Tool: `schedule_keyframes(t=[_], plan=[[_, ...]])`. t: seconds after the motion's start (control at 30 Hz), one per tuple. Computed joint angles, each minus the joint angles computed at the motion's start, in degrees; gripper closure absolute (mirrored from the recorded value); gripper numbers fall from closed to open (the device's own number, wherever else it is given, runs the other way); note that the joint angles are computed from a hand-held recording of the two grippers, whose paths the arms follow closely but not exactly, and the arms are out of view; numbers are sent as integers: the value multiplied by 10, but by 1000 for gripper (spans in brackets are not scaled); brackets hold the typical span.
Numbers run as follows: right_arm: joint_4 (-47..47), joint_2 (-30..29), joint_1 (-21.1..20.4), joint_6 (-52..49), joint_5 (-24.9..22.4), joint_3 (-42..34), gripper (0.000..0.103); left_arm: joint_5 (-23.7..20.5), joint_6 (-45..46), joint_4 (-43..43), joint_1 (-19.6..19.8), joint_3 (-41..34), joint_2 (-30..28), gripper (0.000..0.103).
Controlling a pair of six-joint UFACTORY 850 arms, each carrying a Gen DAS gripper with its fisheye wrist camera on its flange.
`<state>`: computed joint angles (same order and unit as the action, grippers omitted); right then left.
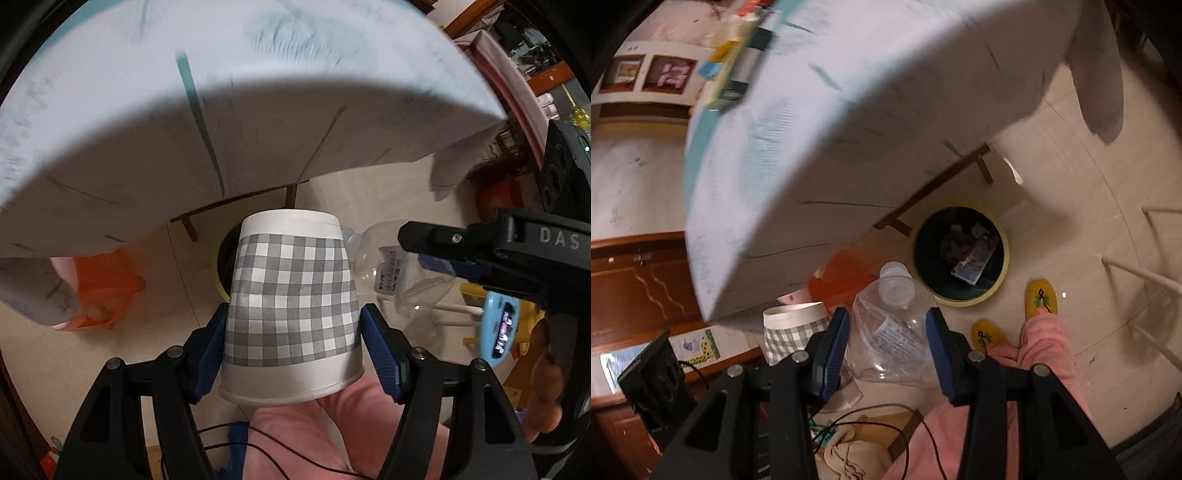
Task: Collect trash
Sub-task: 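Carry the bottle and paper cup down over the black bin, then open both tools to drop the bottle and cup into the bin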
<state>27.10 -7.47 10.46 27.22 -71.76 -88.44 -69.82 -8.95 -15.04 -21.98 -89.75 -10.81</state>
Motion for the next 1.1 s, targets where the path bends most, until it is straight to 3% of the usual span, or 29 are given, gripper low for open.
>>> schedule_keyframes(t=[0.2,0.4,0.57,0.7,1.1], plan=[[10,-9,-4,-38,92,109,62,114,20,7,-3,86,-21,31],[42,-45,-10,-95,177,181,61,193,15,46,-19,141,-44,28],[40,-60,-5,-125,212,208,56,206,-11,58,-22,169,-54,16],[19,-67,0,-135,210,209,55,215,-45,72,-26,176,-50,7],[-33,-57,9,-144,229,216,51,221,-123,126,-21,186,-15,5]])
